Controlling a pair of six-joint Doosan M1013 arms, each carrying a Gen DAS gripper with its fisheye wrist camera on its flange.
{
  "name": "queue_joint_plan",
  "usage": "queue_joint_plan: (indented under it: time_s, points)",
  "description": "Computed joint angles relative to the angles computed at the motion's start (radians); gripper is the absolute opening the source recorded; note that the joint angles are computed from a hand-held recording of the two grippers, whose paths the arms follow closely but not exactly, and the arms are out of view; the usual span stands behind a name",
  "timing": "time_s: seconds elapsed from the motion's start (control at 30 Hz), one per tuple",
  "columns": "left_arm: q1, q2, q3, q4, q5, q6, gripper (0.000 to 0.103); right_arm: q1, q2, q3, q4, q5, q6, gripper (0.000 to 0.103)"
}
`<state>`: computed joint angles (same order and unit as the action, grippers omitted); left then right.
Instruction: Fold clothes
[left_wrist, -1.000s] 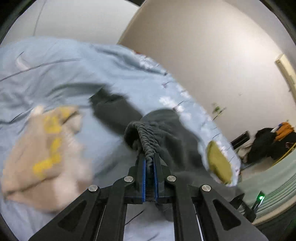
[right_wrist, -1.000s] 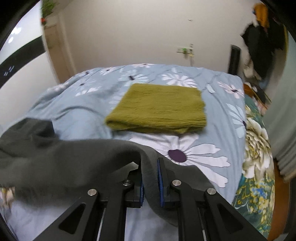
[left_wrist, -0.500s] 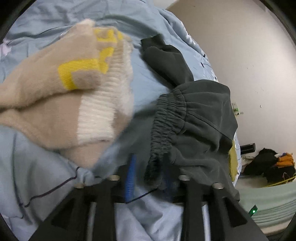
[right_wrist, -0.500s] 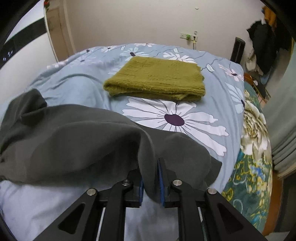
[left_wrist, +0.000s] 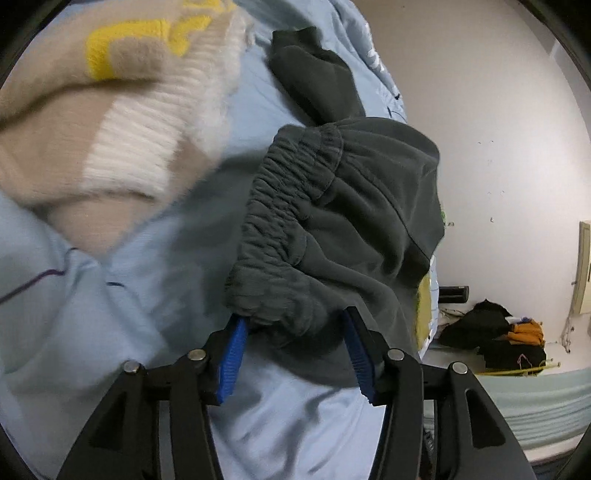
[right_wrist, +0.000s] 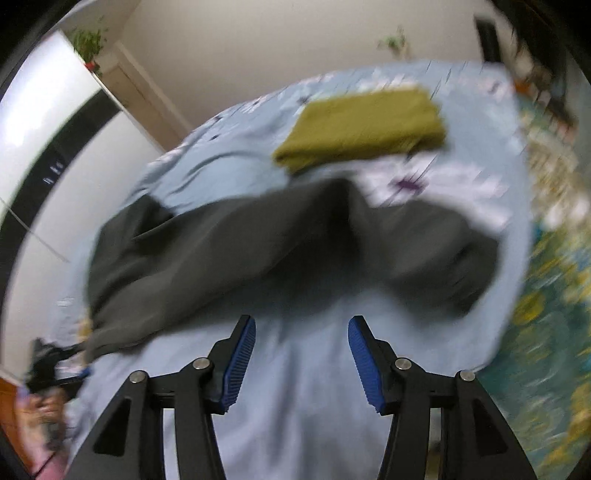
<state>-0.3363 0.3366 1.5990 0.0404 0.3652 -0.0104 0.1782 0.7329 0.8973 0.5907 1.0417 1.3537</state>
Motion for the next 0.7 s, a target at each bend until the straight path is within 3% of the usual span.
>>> queue_joint_plan:
  time_s: [0.13, 0.23, 0.47, 0.57, 0.7]
  points:
    - [0.000, -0.003, 0.033, 0.026, -0.077, -0.114, 0.053, -0.030, -0.002, 0.050, 0.139, -0.064, 0.068, 0.057]
    - [-0.003, -0.007, 0.055, 0.096, -0.131, -0.227, 0.053, -0.068, -0.011, 0.096, 0.271, -0.122, 0.132, 0.065]
    - [-0.002, 0.013, 0.038, 0.122, -0.127, -0.296, 0.052, -0.117, 0.002, 0.133, 0.430, -0.151, 0.219, 0.072]
    - [0.000, 0.015, 0.023, 0.112, -0.104, -0.296, 0.052, -0.121, 0.020, 0.118, 0.421, -0.187, 0.305, 0.073]
    - [0.000, 0.009, 0.025, 0.121, -0.087, -0.320, 0.052, -0.120, 0.070, 0.036, 0.339, -0.179, 0.389, 0.073]
